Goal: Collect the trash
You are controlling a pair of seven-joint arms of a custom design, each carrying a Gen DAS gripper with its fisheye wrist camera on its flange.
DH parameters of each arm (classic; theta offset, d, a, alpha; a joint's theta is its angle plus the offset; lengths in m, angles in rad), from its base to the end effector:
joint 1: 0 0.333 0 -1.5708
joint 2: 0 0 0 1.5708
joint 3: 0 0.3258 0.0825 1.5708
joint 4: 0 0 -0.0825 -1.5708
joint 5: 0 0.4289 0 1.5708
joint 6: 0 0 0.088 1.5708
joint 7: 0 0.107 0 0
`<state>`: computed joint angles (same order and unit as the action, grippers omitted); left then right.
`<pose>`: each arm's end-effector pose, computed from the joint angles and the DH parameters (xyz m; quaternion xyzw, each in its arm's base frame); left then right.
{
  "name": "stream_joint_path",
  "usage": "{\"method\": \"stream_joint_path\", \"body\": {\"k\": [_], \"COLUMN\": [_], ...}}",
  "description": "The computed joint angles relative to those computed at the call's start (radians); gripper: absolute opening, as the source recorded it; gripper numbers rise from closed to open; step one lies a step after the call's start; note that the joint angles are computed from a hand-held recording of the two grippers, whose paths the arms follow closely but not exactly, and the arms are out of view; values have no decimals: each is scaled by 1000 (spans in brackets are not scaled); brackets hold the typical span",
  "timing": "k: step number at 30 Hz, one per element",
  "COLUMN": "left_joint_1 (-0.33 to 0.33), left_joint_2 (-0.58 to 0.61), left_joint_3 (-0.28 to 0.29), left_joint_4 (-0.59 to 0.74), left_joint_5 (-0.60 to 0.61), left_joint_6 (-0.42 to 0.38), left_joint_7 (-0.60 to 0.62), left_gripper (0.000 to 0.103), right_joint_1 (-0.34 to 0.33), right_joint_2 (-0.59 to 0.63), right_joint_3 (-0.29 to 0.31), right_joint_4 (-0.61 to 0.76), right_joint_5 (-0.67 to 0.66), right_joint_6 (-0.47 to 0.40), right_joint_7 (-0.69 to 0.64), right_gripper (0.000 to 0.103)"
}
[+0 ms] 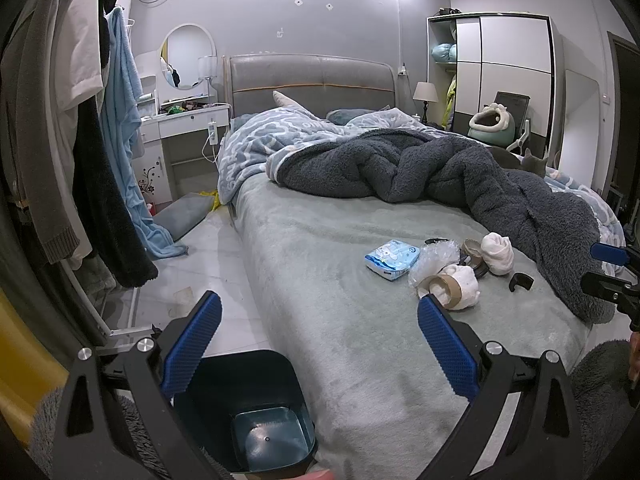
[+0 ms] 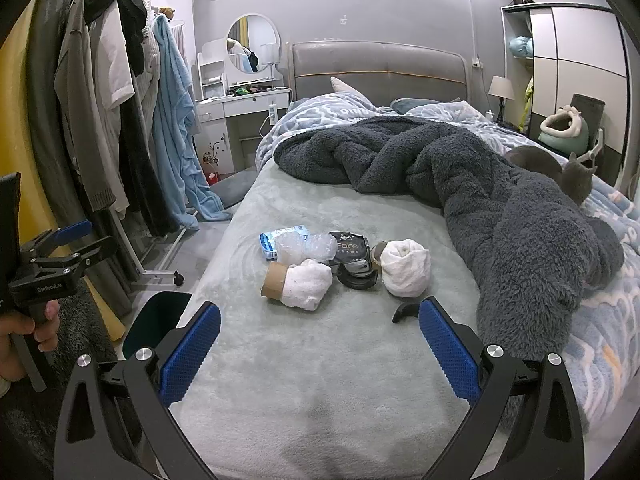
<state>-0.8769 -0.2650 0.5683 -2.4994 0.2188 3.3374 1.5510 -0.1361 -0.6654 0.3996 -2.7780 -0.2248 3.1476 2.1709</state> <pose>0.4947 -0.1693 0.4791 -0.4530 0.7310 -0.4311 0.2732 0.3985 0.1330 0.4832 -0.6001 0.6357 -0.3219 0.3634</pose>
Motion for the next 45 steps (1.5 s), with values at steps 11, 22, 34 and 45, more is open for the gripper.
{"method": "stream_joint_path", "body": {"k": [11, 22, 34, 45], "left_joint_1": [-3, -3, -3, -2], "left_joint_2": [3, 3, 2, 2], "left_joint_3": [-1, -3, -5, -8], "left_joint_4": [4, 4, 3, 3], "left_joint_5": [-10, -18, -29, -36], "left_joint_6": [-4, -6, -7, -9], "left_joint_7": [10, 17, 27, 33], "left_gripper": [100, 100, 100, 100], "right_joint_1": [1, 1, 2, 3], "right_joint_2": [1, 2, 2, 3], "right_joint_3": [0, -1, -2, -3], "right_joint_4": [1, 1, 2, 3], "right_joint_5": [2, 2, 1, 0], "right_joint_6": [-1, -2, -3, -5], "right_joint_7": [-2, -3, -2, -2], "right_gripper": [100, 100, 100, 100]}}
